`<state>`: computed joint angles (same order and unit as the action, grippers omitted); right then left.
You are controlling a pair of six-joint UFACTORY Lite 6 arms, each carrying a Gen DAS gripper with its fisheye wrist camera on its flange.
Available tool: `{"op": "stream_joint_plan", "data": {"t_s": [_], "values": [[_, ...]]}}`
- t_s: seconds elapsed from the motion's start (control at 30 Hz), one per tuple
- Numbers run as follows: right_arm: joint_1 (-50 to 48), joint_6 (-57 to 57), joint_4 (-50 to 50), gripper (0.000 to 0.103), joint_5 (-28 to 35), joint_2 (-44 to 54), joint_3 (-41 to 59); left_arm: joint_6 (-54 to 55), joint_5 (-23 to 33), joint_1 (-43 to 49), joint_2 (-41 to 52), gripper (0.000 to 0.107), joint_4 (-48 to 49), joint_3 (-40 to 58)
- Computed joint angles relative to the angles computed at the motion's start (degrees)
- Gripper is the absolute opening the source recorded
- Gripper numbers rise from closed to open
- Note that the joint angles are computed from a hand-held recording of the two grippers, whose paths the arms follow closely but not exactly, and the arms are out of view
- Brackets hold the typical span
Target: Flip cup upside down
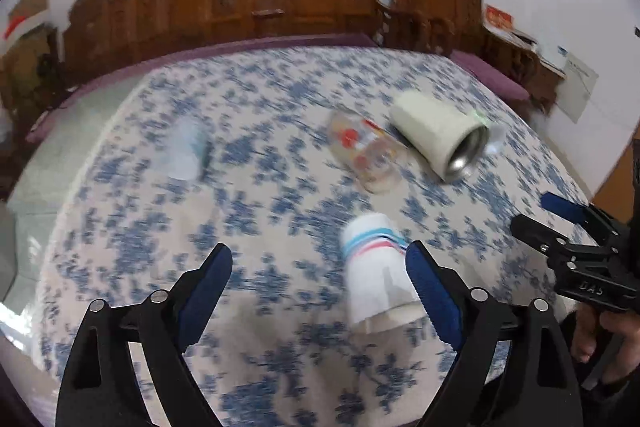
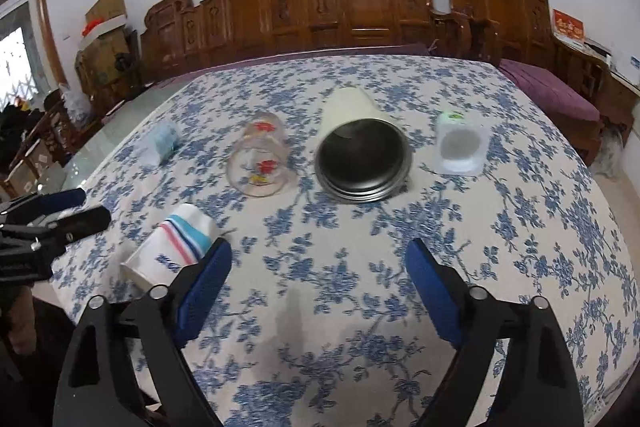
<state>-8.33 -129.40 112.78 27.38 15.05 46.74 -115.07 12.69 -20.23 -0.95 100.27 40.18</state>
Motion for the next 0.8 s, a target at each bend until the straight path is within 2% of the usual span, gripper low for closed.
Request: {"op": "stream_joint_plan", "data": {"t_s": [0.17,0.37,0.67,0.8], "values": [[3.28,2.52,-1.38,0.089,-2.16,-2.37,-0.94,-0.82,6.64,0.91,-7.20,0.095,1.97,-5.80],[9.26,8.18,-4.60,0.089,-5.42,-2.97,1.00,-3.61,3.20,6.73,-10.57,0.095,7.32,-8.61],[17.72,37.05,-25.69,0.082,-7.41,6.27,14.30,-27.11,-1.90,15.10,-9.77,0.095,32.82,-9.55],[19.76,53.81,-38.37,0.080,-6.94,12.70,21.69,-32.66,-2.49,16.37,-9.12,0.095,38.69,-9.49]]}}
